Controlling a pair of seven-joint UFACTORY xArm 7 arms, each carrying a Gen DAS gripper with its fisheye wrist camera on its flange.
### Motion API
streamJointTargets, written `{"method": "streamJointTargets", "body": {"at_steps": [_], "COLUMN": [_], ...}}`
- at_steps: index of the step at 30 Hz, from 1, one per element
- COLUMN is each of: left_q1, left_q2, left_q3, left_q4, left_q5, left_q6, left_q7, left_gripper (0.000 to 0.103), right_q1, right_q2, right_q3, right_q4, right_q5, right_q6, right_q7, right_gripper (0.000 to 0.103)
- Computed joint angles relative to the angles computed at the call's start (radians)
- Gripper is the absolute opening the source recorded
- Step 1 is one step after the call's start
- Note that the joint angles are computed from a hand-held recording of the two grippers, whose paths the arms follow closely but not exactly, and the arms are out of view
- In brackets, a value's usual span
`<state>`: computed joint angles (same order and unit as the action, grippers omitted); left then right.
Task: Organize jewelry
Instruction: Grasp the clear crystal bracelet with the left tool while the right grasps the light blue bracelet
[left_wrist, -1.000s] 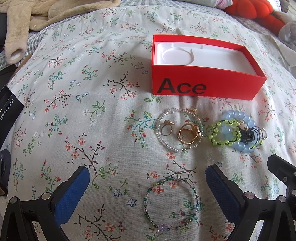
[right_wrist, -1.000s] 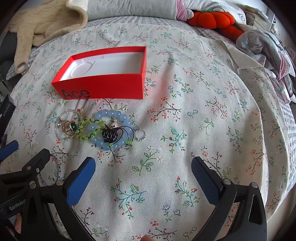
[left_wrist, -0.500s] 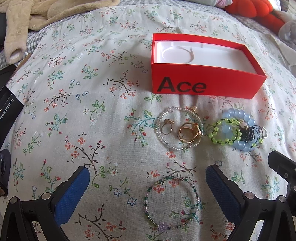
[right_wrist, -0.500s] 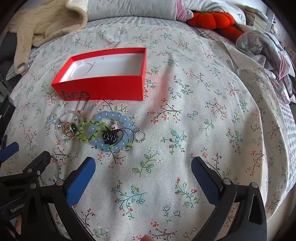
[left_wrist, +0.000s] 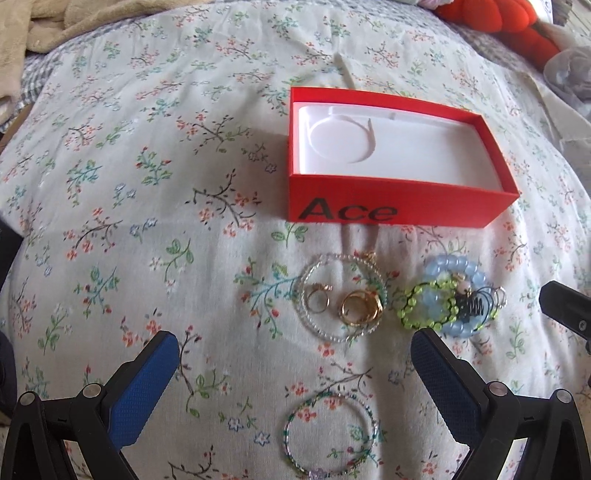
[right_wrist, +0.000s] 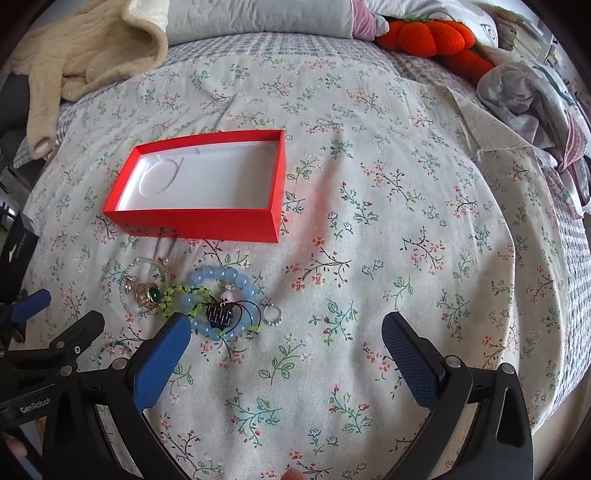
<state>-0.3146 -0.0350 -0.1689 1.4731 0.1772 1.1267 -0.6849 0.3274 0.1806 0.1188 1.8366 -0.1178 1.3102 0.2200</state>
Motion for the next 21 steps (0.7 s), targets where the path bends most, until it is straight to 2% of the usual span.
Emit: {"method": "streamJointTargets", "body": {"at_steps": [4, 7, 9, 13, 16, 18, 21], "left_q1": [0.024, 0.037, 0.049, 0.075, 0.094, 0.106, 0.108], "left_q2": [0.053, 0.080, 0.090, 0.104, 0.127, 0.146, 0.165], "left_q3": [0.028, 0.038, 0.047, 0.059, 0.063, 0.062, 0.061], "left_q4": [0.040, 0.049, 0.049, 0.046, 0.050, 0.057, 0.067], "left_q5": [-0.167, -0.194, -0.230, -0.296, -0.373, -0.429, -0.430], "left_q6": [-0.006, 0.006, 0.005, -0.029, -0.051, -0.046, -0.062], "left_q7": [0.155, 0.166, 0.175, 0.194, 0.233, 0.261, 0.276], "left_gripper": [0.103, 0.103, 0.102, 0.093, 0.079, 0.075, 0.064], "right_q1": [-0.011, -0.029, -0.038, -0.055, -0.068, -0.082, -0.094], "right_q2": [0.094, 0.119, 0.157, 0.223, 0.254, 0.274, 0.297], "right_q3": [0.000, -0.002, -0.004, -0.001, 0.006, 0.014, 0.017], "right_q4": [0.123, 0.122, 0.159, 0.235, 0.263, 0.280, 0.299], "right_q5": [0.060, 0.125, 0.158, 0.217, 0.261, 0.303, 0.338], "right_q6": [0.072, 0.058, 0.096, 0.136, 0.134, 0.142, 0.151], "right_q7": [-0.050, -0.070, -0.064, -0.088, -0.111, -0.126, -0.141], "right_gripper": [0.103, 0.103, 0.103, 0.098, 0.089, 0.080, 0.063]}}
